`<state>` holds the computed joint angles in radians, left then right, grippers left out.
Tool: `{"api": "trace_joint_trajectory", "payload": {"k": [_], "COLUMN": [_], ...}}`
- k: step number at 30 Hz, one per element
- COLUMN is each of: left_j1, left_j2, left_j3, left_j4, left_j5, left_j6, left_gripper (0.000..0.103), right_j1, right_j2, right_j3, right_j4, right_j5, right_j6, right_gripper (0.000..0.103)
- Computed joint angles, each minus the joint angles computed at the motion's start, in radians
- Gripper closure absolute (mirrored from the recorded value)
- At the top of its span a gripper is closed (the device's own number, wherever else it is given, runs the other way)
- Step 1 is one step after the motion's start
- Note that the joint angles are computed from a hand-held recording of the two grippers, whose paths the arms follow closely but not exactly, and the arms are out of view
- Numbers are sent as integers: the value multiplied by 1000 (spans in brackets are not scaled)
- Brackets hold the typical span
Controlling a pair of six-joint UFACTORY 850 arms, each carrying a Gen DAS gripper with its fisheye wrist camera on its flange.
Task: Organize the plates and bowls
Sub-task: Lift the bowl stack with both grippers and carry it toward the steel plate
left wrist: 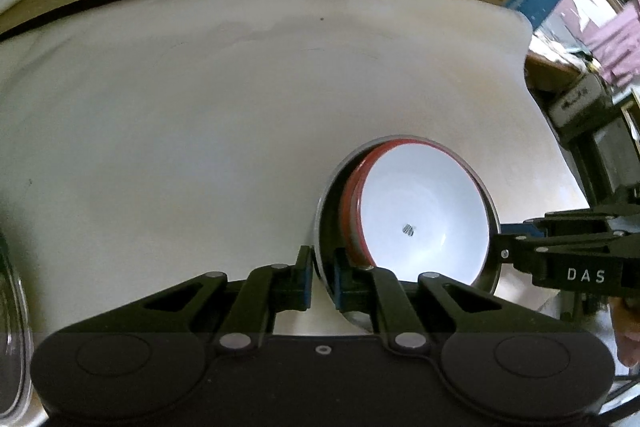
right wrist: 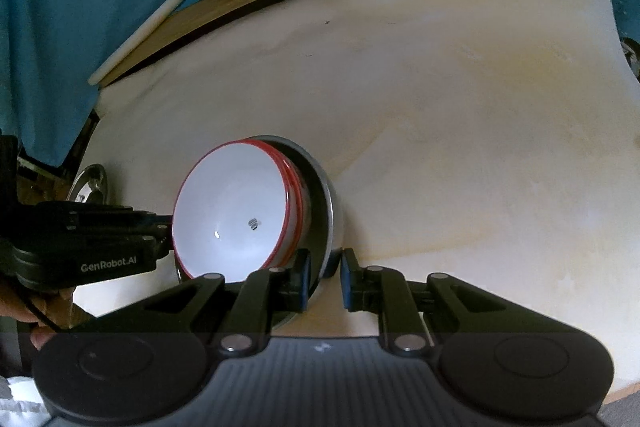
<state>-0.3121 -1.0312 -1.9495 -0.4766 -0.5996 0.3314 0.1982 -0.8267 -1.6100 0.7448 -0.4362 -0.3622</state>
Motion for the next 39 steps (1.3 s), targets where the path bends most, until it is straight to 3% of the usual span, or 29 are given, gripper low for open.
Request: {"api": "trace_joint_trajectory", "payload": {"k": [11, 39], "left_j1": [31, 117], "left_j2": [28, 90], "left_j3": [36, 98], "left_j4": [-15, -53], "left_j5": [24, 44], "left_j6": [0, 80], "left_gripper": [95, 95], "right_j1": [11, 82], "right_j2": [-43, -136], "right_j3": [-87, -267], "right_j4": [-21, -93], "right_j5": [-53, -83], "right_j6": [13, 137], "right_gripper": [86, 86]}}
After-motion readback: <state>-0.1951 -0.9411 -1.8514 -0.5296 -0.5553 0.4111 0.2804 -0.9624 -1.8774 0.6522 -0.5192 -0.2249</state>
